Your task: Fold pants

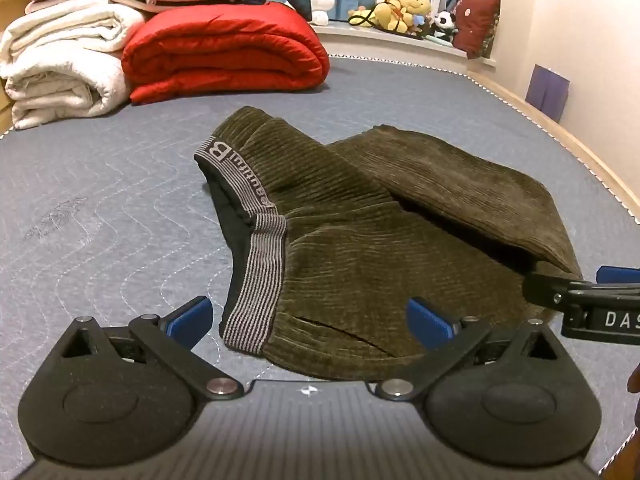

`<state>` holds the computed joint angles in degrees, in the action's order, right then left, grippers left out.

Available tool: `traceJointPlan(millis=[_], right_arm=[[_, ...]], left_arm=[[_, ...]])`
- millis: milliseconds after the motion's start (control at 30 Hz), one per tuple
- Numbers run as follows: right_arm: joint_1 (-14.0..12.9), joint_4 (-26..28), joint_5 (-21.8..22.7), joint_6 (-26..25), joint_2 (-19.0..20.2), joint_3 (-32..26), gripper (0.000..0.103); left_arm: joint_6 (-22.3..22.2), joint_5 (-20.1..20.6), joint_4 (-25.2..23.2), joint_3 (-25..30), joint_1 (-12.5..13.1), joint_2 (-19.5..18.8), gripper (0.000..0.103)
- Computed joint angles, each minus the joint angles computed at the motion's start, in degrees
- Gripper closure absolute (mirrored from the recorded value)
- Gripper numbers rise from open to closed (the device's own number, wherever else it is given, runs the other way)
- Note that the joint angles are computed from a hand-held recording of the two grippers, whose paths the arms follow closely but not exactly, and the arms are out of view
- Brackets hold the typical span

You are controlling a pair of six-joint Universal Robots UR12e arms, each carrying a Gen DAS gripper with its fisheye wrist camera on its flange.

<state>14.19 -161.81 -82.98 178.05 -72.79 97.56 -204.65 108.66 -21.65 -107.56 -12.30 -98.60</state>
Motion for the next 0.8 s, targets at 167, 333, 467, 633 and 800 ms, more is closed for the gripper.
traceJointPlan(millis=[167,333,467,633,800], right_arm=[[0.1,-0.64,-0.51,-0.21,-0.23,0.61,0.001],[0.16,-0.34,-0.23,-0.37,-0.34,0.93,0.001],[0.44,-0.81,-0.45,-0.38,-0.26,1.18,0.001],[0.4,0.08,-0.37,-1.24,-0.36,0.82,0.001],[0.47,0.34,-0.38,-1.51,-0.24,0.76,0.001]], left_arm=[[1.28,1.29,0.89,-0.78,-0.28,0.57,0.0],[1.27,2.49,0.45,-0.33,-1.17,0.2,0.0],[1.03,2.53,-0.01,-0.08,-1.4,0.16,0.0],[1.24,1.95,0.43,-0.2,-0.98,-0.02,0.0],[1.23,1.75,0.5,-0.2,-0.95,-0.08,0.0]])
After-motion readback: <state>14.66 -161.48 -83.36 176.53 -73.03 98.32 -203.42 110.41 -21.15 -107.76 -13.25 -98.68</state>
